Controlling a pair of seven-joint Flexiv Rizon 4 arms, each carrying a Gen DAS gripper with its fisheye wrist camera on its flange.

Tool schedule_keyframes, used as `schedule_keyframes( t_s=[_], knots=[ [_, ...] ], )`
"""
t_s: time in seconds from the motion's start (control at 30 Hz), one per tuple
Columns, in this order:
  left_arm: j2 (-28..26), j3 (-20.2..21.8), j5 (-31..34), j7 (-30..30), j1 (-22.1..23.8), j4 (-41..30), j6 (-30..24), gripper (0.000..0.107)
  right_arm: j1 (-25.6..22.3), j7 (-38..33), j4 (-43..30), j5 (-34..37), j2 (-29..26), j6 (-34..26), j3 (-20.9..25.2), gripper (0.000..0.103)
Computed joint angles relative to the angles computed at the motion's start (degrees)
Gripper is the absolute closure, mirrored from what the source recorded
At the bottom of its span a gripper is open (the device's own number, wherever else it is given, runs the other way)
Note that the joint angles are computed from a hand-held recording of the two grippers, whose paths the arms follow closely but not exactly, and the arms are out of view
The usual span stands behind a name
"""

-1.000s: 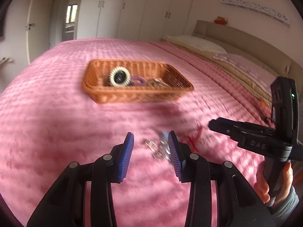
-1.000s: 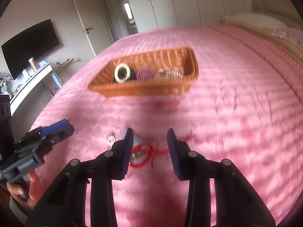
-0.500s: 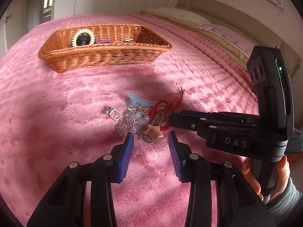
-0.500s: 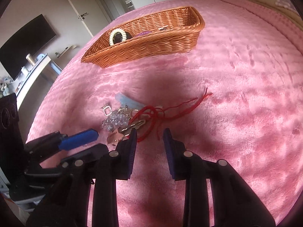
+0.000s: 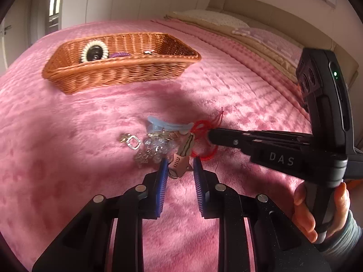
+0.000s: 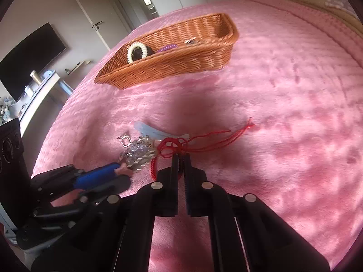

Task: Organize jewelry
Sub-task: 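Grasp the pink key with the left gripper while the right grasps the red cord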

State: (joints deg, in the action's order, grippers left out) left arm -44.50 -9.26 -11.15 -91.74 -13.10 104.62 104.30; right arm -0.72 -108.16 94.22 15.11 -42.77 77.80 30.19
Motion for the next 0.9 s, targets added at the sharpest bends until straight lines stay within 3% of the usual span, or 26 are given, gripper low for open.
schedule_keyframes(
  t_s=[0.07, 0.33, 0.4, 0.5, 0.57, 0.6, 0.77, 0.83, 0.9],
  knots=[
    [0.9, -2.7, 1.1, -1.1, 2.7, 2.7, 2.5, 0.086, 0.0, 0.3, 1.2, 0.2, 0.9, 1.4, -0.6, 0.1],
    [4.4, 2.4, -1.4, -5.8, 0.1, 9.5, 5.7, 0.086, 0.6, 1.1, 3.8, -1.1, 2.5, 3.0, -2.5, 0.099],
    [4.4, 1.6, -1.0, -6.8, 1.2, 10.3, 6.5, 0.086, 0.3, 1.2, 4.3, -1.9, 2.6, 3.1, -2.3, 0.099],
    [3.9, 0.7, 0.1, -8.1, 2.4, 11.0, 8.4, 0.086, 3.5, 4.1, 6.5, -4.1, 3.8, 5.9, -6.3, 0.086],
    [3.8, 0.7, 0.6, -8.5, 2.7, 11.2, 9.0, 0.086, 3.7, 5.5, 7.5, -5.4, 4.1, 7.4, -6.8, 0.067],
    [3.7, 0.6, 0.9, -8.7, 2.9, 11.3, 9.2, 0.086, 3.3, 6.0, 7.8, -5.9, 4.1, 8.0, -6.4, 0.064],
    [3.3, -0.1, 1.9, -9.4, 3.8, 11.0, 9.1, 0.086, 3.4, 9.1, 7.2, -9.9, 3.0, 7.5, -6.7, 0.063],
    [3.3, 0.0, 2.0, -9.6, 3.6, 10.9, 9.2, 0.086, 7.5, 11.8, 7.7, -12.5, 2.9, 8.3, -11.1, 0.065],
    [3.2, 0.1, 2.1, -9.7, 3.5, 10.9, 9.3, 0.086, 12.4, 14.7, 9.0, -15.5, 3.1, 10.1, -16.6, 0.074]
  ],
)
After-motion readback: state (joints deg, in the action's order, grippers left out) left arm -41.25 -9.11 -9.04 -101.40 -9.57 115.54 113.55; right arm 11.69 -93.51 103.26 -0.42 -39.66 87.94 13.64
